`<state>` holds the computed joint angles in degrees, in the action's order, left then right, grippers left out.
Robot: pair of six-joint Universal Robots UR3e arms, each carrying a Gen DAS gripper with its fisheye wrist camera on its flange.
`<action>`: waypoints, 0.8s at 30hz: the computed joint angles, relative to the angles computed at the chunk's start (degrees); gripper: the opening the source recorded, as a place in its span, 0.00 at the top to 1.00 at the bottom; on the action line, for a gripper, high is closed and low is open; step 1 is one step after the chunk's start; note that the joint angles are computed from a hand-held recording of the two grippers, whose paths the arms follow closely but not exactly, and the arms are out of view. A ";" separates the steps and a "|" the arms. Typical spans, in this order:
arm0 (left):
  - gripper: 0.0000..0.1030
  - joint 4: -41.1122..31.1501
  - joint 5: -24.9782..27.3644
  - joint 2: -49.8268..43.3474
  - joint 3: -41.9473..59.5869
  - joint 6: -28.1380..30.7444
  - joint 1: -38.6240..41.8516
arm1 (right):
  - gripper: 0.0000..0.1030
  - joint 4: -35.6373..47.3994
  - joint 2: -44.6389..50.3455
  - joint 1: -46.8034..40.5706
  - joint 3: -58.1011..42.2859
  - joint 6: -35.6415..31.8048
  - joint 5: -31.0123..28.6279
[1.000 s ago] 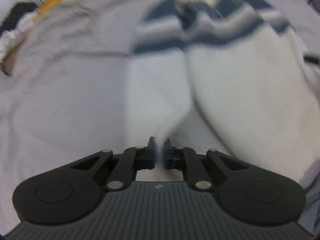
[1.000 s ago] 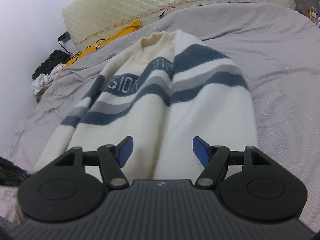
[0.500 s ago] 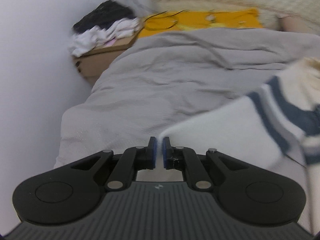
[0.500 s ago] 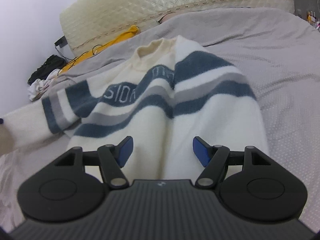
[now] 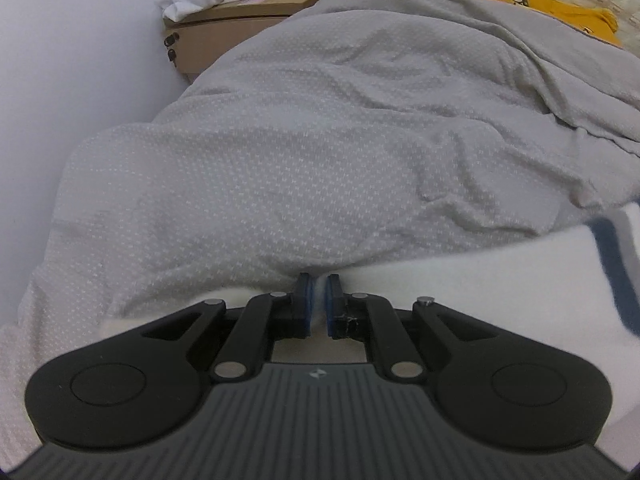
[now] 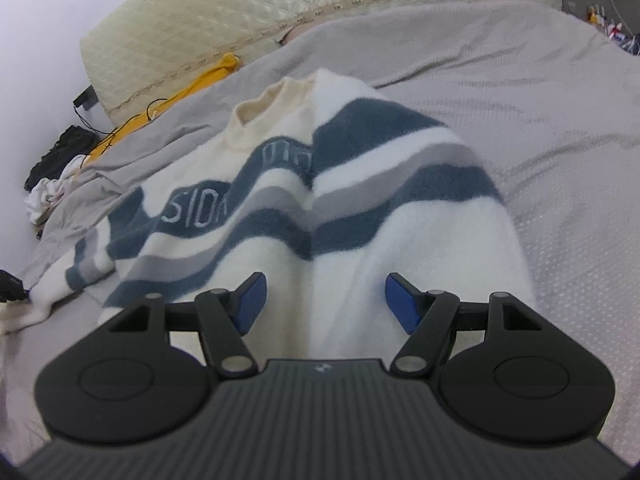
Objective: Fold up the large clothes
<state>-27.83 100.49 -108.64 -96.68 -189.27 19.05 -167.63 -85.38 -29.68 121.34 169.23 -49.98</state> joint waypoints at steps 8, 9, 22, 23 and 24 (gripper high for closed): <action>0.40 -5.86 1.85 10.85 -2.41 -4.92 -4.94 | 0.32 2.83 -1.99 -2.39 1.12 -2.22 3.80; 0.40 -6.56 2.47 12.86 -2.91 -5.69 -6.58 | 0.32 3.76 -2.98 -3.01 1.78 -3.28 4.64; 0.40 -17.73 11.89 17.73 9.16 -22.42 -42.20 | 0.33 26.93 -27.19 -14.91 11.20 -24.72 14.92; 0.40 -18.13 12.87 16.34 10.95 -23.65 -44.83 | 0.33 30.89 -29.92 -16.41 11.68 -27.76 15.87; 0.40 -18.62 13.85 14.42 13.34 -25.06 -47.82 | 0.33 35.51 -32.44 -17.80 11.71 -31.05 16.48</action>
<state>-46.45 114.34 -94.22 -83.34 -214.33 -28.77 -132.12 -117.82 -47.48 133.04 138.18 -33.50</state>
